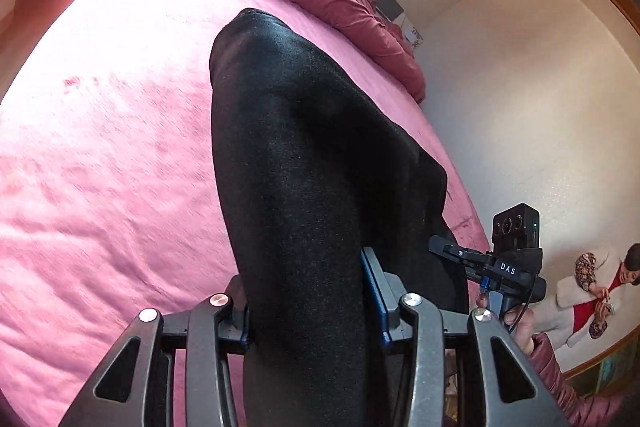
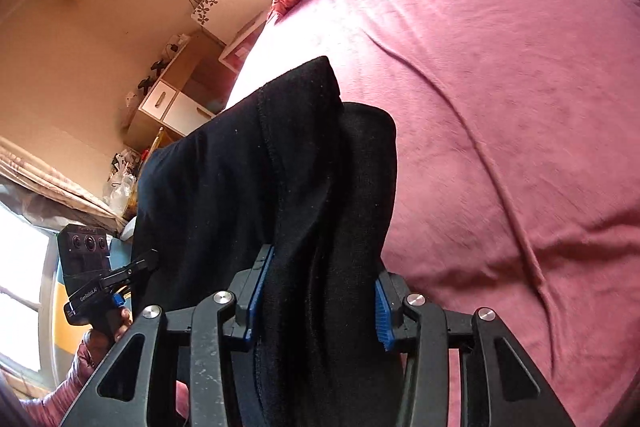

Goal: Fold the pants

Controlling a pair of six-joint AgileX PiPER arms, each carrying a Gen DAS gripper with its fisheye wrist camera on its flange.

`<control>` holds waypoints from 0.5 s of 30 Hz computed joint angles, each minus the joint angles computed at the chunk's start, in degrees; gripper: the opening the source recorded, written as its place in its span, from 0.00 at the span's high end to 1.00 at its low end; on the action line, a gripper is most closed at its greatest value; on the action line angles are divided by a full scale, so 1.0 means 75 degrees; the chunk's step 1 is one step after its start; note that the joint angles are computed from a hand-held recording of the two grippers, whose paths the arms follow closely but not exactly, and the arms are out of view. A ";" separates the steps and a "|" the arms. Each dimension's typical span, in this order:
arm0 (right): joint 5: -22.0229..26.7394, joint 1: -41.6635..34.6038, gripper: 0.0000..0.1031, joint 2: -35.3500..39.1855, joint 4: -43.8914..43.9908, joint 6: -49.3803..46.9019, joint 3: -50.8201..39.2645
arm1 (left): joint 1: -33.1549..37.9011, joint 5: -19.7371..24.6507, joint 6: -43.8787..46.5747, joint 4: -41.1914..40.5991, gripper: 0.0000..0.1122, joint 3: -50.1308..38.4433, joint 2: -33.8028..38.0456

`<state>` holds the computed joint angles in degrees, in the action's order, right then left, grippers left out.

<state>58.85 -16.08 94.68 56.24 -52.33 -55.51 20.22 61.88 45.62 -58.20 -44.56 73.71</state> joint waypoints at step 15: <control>-0.1170 0.1967 0.47 0.2730 0.0116 0.1237 -0.2110 | 0.0269 -0.1624 -0.0968 0.1009 0.40 -0.1130 0.2572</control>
